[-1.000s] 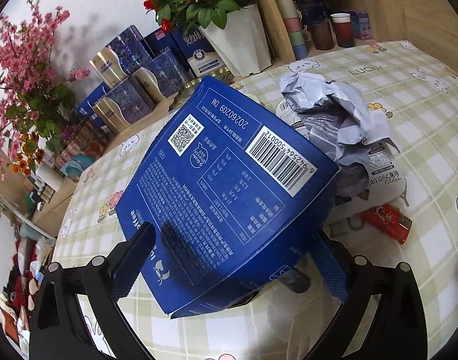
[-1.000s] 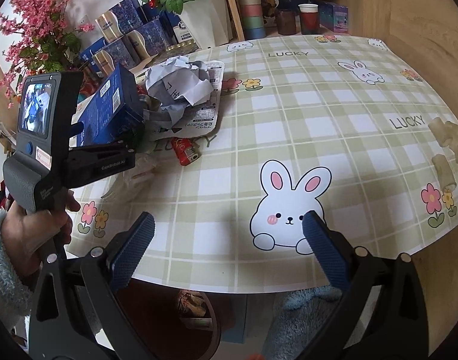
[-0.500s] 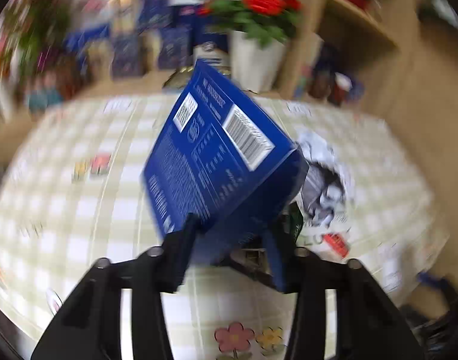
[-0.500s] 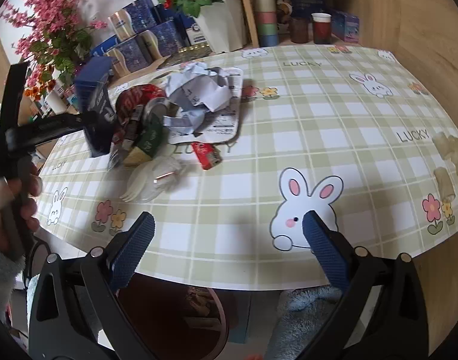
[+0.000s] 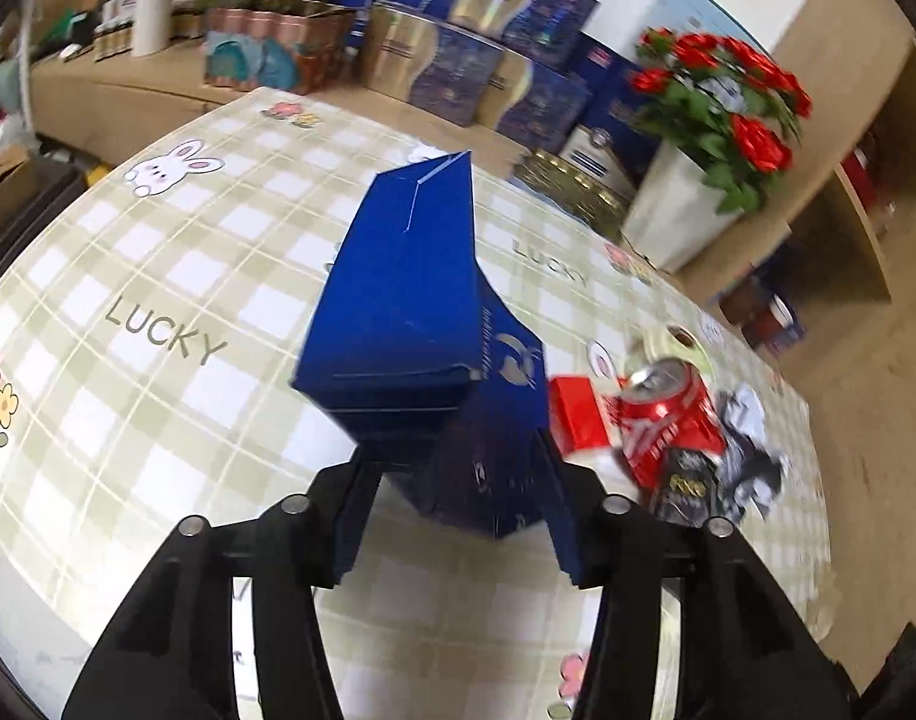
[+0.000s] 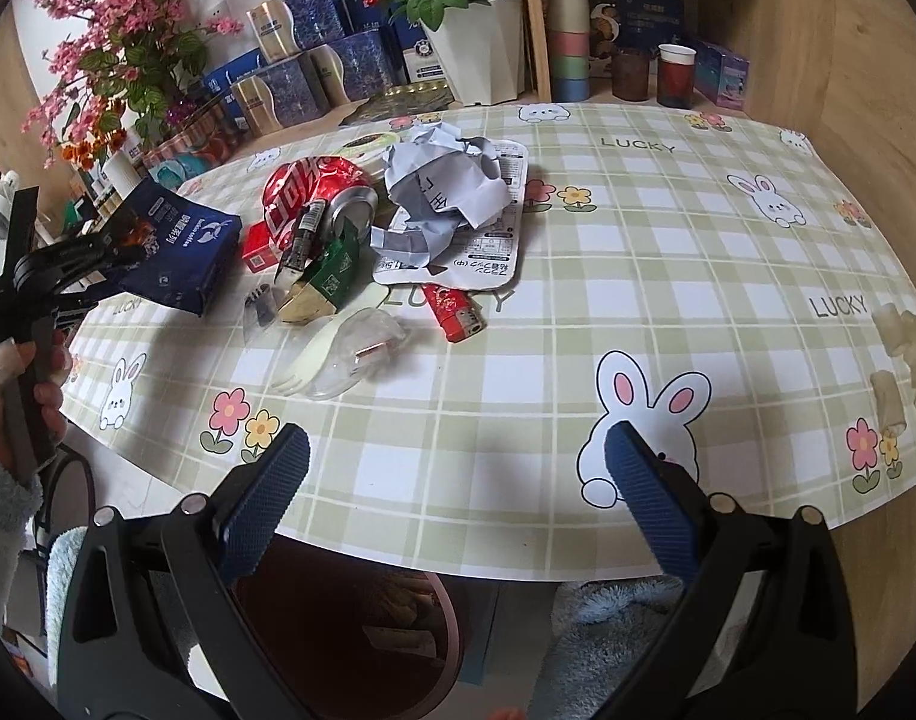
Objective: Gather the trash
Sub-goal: 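Carry the blue box over the bin with the left gripper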
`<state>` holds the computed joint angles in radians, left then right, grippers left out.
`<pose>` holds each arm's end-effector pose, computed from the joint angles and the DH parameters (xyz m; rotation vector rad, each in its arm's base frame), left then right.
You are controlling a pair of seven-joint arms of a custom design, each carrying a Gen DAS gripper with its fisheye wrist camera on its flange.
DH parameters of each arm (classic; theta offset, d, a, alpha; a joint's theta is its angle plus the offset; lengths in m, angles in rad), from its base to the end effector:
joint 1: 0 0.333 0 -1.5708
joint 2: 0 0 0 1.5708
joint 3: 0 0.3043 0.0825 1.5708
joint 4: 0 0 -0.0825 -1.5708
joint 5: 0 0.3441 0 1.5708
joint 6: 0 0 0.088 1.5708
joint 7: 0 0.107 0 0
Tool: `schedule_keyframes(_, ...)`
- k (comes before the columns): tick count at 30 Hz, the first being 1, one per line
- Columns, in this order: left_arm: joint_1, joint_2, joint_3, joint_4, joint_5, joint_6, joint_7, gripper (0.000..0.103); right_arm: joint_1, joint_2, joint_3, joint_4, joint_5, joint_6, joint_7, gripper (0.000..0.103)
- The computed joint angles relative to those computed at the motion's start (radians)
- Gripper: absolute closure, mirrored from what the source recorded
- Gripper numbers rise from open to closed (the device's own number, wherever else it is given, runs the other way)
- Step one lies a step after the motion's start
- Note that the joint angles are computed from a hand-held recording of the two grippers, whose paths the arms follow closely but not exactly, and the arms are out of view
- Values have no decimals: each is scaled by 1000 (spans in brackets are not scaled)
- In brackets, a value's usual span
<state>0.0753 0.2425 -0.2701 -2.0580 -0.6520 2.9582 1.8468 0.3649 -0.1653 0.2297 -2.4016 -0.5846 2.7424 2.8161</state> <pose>0.5880 -0.0655 0.4018 -2.1132 1.7934 -1.0098 0.3825 0.2881 0.4401 -1.6787 1.9676 -0.4317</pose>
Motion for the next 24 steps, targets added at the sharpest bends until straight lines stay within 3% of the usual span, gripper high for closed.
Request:
schedule_keyframes(2, 21, 20, -17, 16, -32, 7, 40, 59, 5, 10, -4, 11, 15, -13, -21, 6)
schedule_keyframes(3, 16, 30, -12, 21, -25, 18, 33, 82, 7, 14, -6, 15, 20, -18, -29, 6)
schedule_keyframes(5, 62, 40, -55, 32, -103, 17, 75, 84, 10, 22, -8, 24, 23, -27, -36, 6)
schedule_keyframes(7, 67, 33, -65, 28, -143, 46, 98, 87, 9, 36, -10, 39, 9, -31, -33, 6)
schedule_keyframes(10, -5, -6, 14, -17, 4, 96, 19, 87, 16, 71, -17, 74, -1, -44, -49, 6)
schedule_keyframes(13, 56, -46, -43, -41, -45, 75, 109, 87, 33, 126, -33, 131, -3, -48, -91, 6)
schedule_keyframes(16, 49, -115, -29, -90, -87, 56, 182, 87, 44, 178, -59, 187, -34, -3, -96, 6)
schedule_keyframes(18, 34, -163, -7, -130, -110, 40, 209, 87, 51, 224, -79, 235, -41, 43, -106, 18)
schedule_keyframes(21, 25, -224, 23, -165, -257, -44, 316, 87, 71, 306, -109, 320, -16, 104, -155, 35)
schedule_keyframes(24, -1, -263, 67, -195, -305, -97, 352, 87, 95, 404, -127, 433, 36, 117, -237, 48)
